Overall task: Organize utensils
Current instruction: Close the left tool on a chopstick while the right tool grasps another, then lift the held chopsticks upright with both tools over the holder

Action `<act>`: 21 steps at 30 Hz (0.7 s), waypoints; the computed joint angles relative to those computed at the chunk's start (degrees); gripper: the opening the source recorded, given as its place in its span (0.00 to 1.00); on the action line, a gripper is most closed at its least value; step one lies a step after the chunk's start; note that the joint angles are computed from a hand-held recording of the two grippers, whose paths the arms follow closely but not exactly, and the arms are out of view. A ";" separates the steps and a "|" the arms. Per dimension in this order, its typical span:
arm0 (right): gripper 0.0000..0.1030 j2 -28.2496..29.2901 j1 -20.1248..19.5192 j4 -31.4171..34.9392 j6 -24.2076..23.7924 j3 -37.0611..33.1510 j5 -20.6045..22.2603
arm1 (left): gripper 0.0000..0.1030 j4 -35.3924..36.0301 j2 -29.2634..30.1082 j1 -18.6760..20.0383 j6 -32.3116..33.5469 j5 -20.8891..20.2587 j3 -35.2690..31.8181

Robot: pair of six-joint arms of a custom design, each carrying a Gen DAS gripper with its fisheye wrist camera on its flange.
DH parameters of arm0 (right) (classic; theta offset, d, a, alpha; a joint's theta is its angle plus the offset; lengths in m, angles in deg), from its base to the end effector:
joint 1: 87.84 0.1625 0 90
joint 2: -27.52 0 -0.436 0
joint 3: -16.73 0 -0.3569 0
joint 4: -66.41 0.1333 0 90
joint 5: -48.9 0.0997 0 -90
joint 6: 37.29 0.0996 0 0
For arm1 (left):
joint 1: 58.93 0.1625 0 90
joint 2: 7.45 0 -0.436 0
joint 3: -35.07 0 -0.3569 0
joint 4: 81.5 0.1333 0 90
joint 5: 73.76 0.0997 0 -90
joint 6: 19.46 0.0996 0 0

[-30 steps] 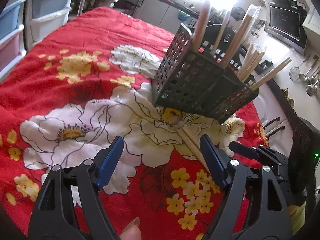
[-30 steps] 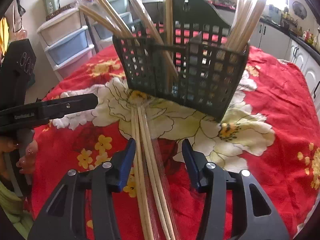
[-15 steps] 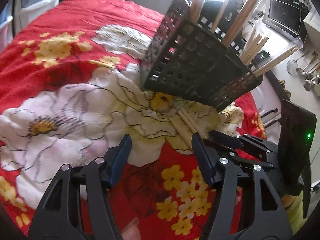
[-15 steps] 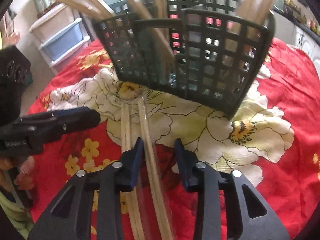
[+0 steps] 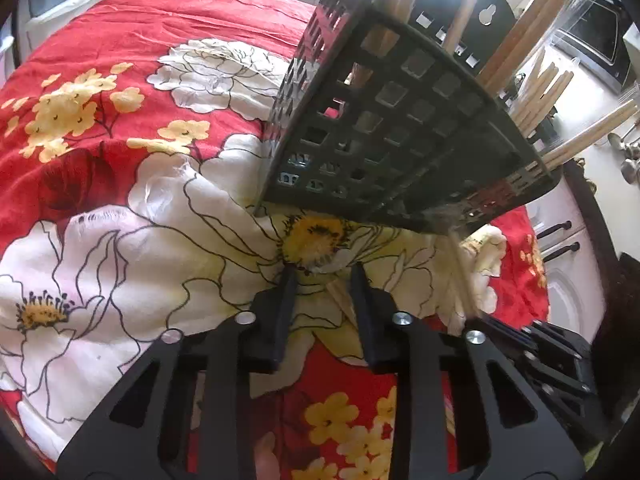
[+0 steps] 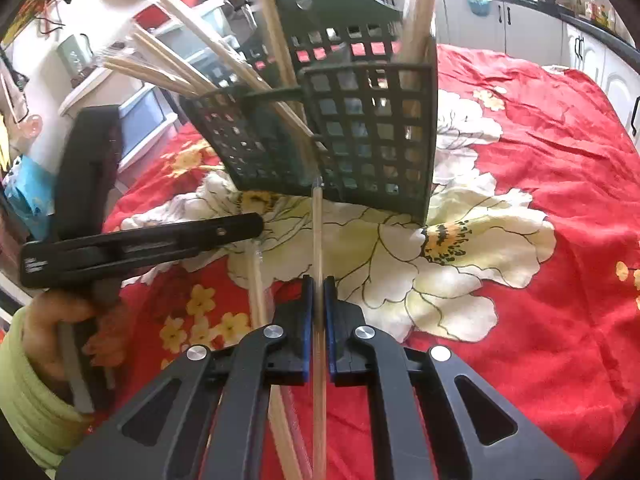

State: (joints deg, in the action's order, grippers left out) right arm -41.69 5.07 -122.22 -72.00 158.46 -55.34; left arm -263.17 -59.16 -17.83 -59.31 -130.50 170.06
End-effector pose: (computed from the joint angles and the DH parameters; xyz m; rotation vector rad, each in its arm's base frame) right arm 0.1287 -0.3879 0.1869 0.8069 -2.6147 0.5164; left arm -0.1950 -0.4195 0.0824 0.1562 2.7340 -0.7154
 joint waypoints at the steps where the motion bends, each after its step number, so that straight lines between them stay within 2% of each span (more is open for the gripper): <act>1: 0.06 -0.50 0.08 -0.03 -0.13 0.30 0.22 | 0.15 -0.39 0.09 0.14 -0.04 -0.05 0.05; 5: 0.06 -3.05 0.50 -0.43 -1.11 1.94 1.79 | 0.07 -2.08 -1.15 1.00 0.50 -1.22 1.35; 7: 0.06 -3.67 1.15 -1.23 -1.14 2.75 2.10 | 0.03 -4.25 -2.11 1.75 0.58 -3.22 2.49; 10: 0.06 -5.71 1.20 -1.49 -1.40 3.80 3.21 | 0.03 -8.77 -3.29 1.71 1.34 -4.86 4.71; 13: 0.06 -7.90 0.83 -3.08 -1.80 5.15 4.28 | 0.02 -12.09 -5.30 0.68 1.90 -5.39 7.02; 15: 0.06 -6.22 1.23 -5.84 -0.87 5.46 4.96 | 0.02 -13.51 -6.35 -0.44 2.11 -5.38 8.12; 21: 0.06 -7.98 0.40 -8.15 1.25 6.27 7.75 | 0.01 -14.48 -9.71 -4.28 3.23 -4.47 9.84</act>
